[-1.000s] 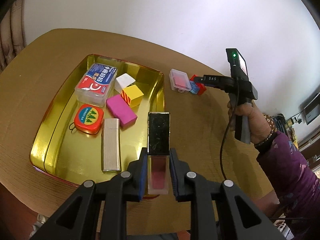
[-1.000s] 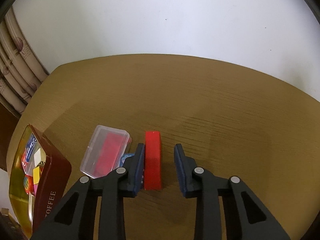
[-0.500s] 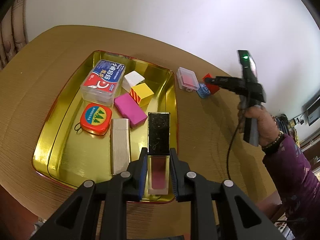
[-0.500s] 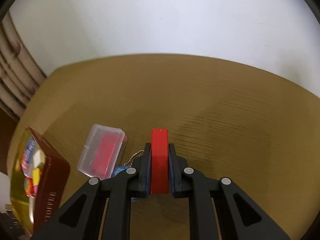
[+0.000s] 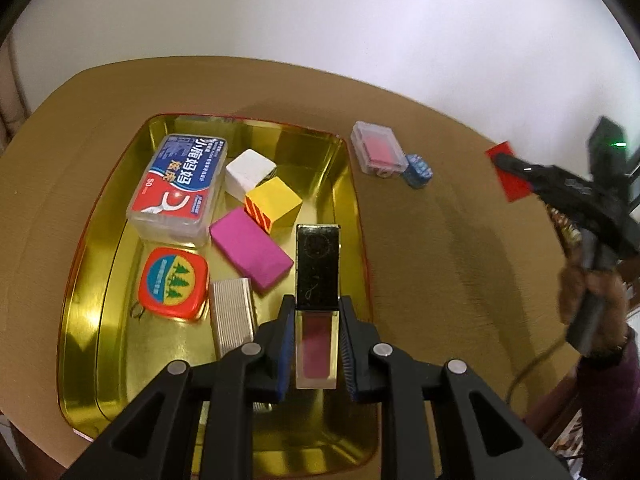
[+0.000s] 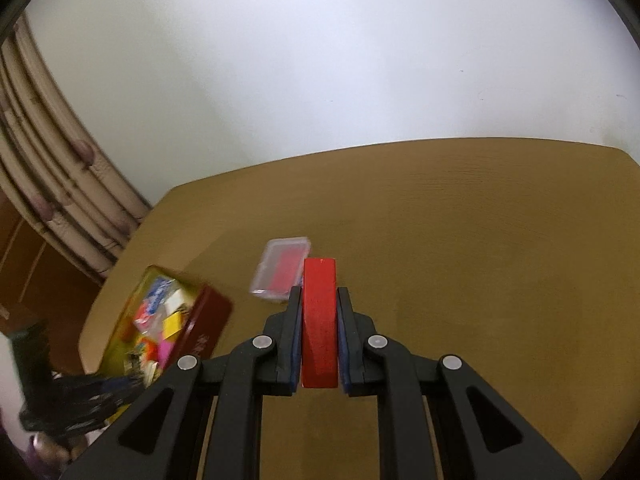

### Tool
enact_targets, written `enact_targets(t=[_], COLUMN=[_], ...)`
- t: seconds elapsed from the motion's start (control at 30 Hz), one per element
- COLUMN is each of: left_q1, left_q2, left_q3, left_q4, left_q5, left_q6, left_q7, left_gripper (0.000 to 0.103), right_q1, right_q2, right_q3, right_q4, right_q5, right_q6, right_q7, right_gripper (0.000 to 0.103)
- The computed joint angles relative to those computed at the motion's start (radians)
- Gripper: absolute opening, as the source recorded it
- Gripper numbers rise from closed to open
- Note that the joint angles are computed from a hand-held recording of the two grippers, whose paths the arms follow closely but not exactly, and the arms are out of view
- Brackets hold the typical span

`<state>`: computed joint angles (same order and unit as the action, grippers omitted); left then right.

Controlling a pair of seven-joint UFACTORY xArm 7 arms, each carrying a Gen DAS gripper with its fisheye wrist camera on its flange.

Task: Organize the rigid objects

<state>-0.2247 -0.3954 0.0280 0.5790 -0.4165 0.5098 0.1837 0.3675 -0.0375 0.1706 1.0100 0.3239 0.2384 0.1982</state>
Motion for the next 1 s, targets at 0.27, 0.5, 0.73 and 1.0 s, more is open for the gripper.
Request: enact_targets(t=[0.27,0.5,0.73,1.0], left_q1=[0.011,0.001,0.008,0.236], left_q2=[0.048,0.065,-0.013,-0.433], left_q3=[-0.018,-0.016,-0.005,-0.063], left_q4=[0.014,0.015,-0.031,-0.287], left_q5=[0.026,0.013,-0.008,0.171], left_q6=[-0.016,-0.025,-0.044,-0.079], left_q7=[-0.002,0.004,-0.019,-0.277], left_gripper=[0.020,0.022,0.024,0.037], right_q1=[0.054,0.090,0.137,0.187], right_q2=[-0.055,-0.068,-0.053,0.072], right_q3=[0.006,0.013,0.024,0.094], right_q4=[-0.018,-0.008,0.030,0.175], right_q5=[0.073,0.104,0.176,0.305], right_q6=[0.003,0.008,0.027,0.100], right_q7=[-0.067,-0.090,-0.152,-0.285], right_gripper=[0.014,0.014,0.014,0.014])
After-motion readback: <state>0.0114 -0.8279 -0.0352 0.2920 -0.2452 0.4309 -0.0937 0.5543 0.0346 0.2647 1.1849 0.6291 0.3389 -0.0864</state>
